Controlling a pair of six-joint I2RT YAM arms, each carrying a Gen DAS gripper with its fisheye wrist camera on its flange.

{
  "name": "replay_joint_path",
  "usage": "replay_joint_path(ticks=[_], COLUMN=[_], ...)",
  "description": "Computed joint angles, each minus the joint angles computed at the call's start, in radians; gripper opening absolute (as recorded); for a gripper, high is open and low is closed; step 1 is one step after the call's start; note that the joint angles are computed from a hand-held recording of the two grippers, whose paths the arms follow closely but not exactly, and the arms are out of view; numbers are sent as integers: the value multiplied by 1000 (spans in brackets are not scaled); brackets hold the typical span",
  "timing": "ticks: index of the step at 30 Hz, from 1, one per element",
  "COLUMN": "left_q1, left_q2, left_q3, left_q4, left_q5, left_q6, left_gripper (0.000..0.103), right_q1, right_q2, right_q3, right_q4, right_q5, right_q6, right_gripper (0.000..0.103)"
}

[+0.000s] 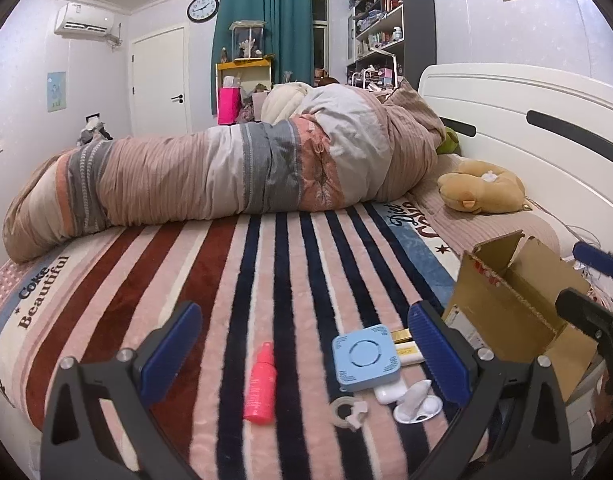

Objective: Organize rigid objects
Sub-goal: 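Grasp the light-blue square device with the right tool, then carry the blue device into the cardboard box and open the right tool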

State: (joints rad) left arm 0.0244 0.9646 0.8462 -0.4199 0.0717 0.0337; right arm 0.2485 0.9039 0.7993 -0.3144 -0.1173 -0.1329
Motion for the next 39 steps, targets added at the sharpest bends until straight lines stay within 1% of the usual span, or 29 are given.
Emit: replay_joint_path(ticks=[1, 3, 4, 6, 7, 8, 9, 10, 11, 12, 13, 14, 17, 18, 21, 22, 23, 24, 26, 27, 29, 30, 32, 33, 34, 35, 37, 39], left_q1=[26, 93, 119, 189, 217, 241, 262, 285, 311, 323, 338, 349, 366, 371, 373, 377, 384, 389, 389, 386, 383, 386, 394, 397, 402, 412, 424, 431], left_q2=[2, 23, 34, 73, 99, 124, 149, 180, 223, 251, 281, 310, 370, 385, 431, 437, 450, 462, 476, 480, 487, 488, 486, 485, 484, 483, 485, 501], left_q3=[-2, 0, -1, -4, -3, -7, -12, -12, -8, -4, -5, -10, -20, -18, -11, -14, -8, -1, 3, 3, 6, 7, 8, 10, 9, 9, 11, 29], left_q4=[3, 13, 18, 38, 45, 60, 77, 89, 98, 106, 120, 137, 174, 178, 190, 191, 181, 172, 175, 182, 186, 186, 183, 182, 183, 181, 174, 152], left_q5=[23, 80, 103, 174, 196, 201, 206, 224, 250, 261, 272, 279, 308, 318, 331, 345, 372, 396, 401, 395, 389, 391, 394, 395, 399, 406, 415, 432], left_q6=[18, 58, 75, 120, 137, 157, 174, 191, 203, 207, 212, 216, 217, 216, 219, 222, 231, 237, 244, 242, 235, 234, 236, 235, 236, 241, 248, 257], left_gripper=[102, 102, 102, 102, 102, 102, 102, 102, 102, 102, 102, 102, 102, 102, 102, 102, 102, 102, 102, 102, 102, 102, 102, 102, 102, 102, 102, 102], right_q1=[41, 115, 152, 202, 226, 244, 262, 282, 304, 323, 341, 348, 347, 342, 329, 324, 316, 303, 282, 283, 291, 293, 304, 309, 303, 294, 284, 291], right_q2=[8, 39, 57, 102, 145, 184, 232, 299, 337, 396, 479, 542, 708, 762, 899, 944, 980, 999, 1031, 1047, 1084, 1090, 1080, 1072, 1058, 1052, 1062, 1072], right_q3=[10, 28, 34, 48, 61, 75, 90, 111, 122, 147, 186, 212, 297, 326, 416, 450, 481, 499, 537, 558, 594, 598, 581, 569, 552, 549, 568, 576], right_q4=[2, 13, 19, 29, 32, 32, 31, 37, 40, 32, 18, 13, -24, -31, -65, -82, -93, -101, -126, -142, -158, -151, -119, -98, -66, -60, -79, -85], right_q5=[29, 79, 102, 101, 78, 63, 48, 37, 48, 67, 107, 140, 230, 248, 317, 357, 373, 350, 268, 260, 279, 270, 281, 288, 248, 175, 78, 48], right_q6=[0, 3, 7, 9, 13, 21, 31, 40, 48, 53, 57, 64, 95, 102, 124, 136, 146, 154, 178, 182, 172, 162, 154, 152, 141, 131, 118, 102], right_gripper=[98, 90, 88, 78, 76, 71, 69, 69, 69, 69, 69, 71, 86, 88, 89, 89, 91, 95, 95, 95, 95, 94, 85, 84, 84, 83, 83, 83])
